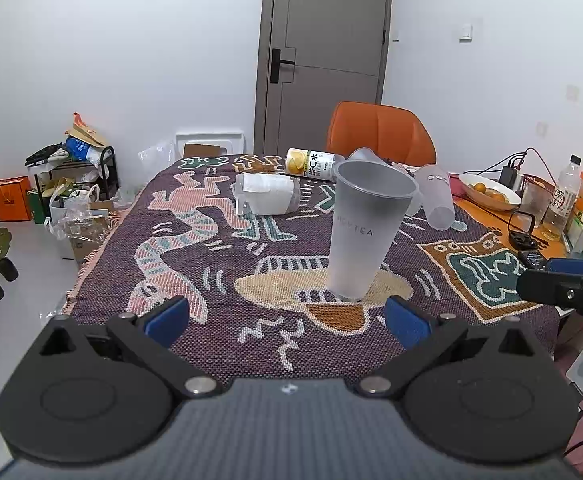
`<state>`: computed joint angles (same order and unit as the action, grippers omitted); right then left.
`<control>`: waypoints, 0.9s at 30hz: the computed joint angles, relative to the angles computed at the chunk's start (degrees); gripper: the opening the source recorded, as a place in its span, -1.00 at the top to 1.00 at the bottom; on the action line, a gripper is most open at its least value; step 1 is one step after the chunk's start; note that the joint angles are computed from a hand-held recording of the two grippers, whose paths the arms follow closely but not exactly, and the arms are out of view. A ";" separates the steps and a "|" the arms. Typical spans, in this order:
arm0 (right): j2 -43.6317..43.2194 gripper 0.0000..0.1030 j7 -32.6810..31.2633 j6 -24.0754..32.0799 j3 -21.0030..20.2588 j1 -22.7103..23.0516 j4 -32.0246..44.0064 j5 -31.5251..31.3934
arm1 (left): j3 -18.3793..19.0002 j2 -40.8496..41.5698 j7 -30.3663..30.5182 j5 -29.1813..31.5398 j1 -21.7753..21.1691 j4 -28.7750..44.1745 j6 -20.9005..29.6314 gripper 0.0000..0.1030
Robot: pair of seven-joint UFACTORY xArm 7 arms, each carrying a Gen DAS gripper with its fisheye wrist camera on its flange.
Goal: Flip cup upright
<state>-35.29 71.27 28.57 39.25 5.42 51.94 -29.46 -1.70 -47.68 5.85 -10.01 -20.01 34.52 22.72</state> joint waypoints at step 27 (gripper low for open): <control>0.31 -1.00 0.18 0.46 -0.15 0.13 0.15 -0.66 | 0.02 -0.05 -0.24 0.29 0.12 -0.06 0.33 -1.00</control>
<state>-34.98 71.46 29.03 39.10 5.55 52.09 -30.12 -1.68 -47.74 5.61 -9.72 -19.89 34.46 23.06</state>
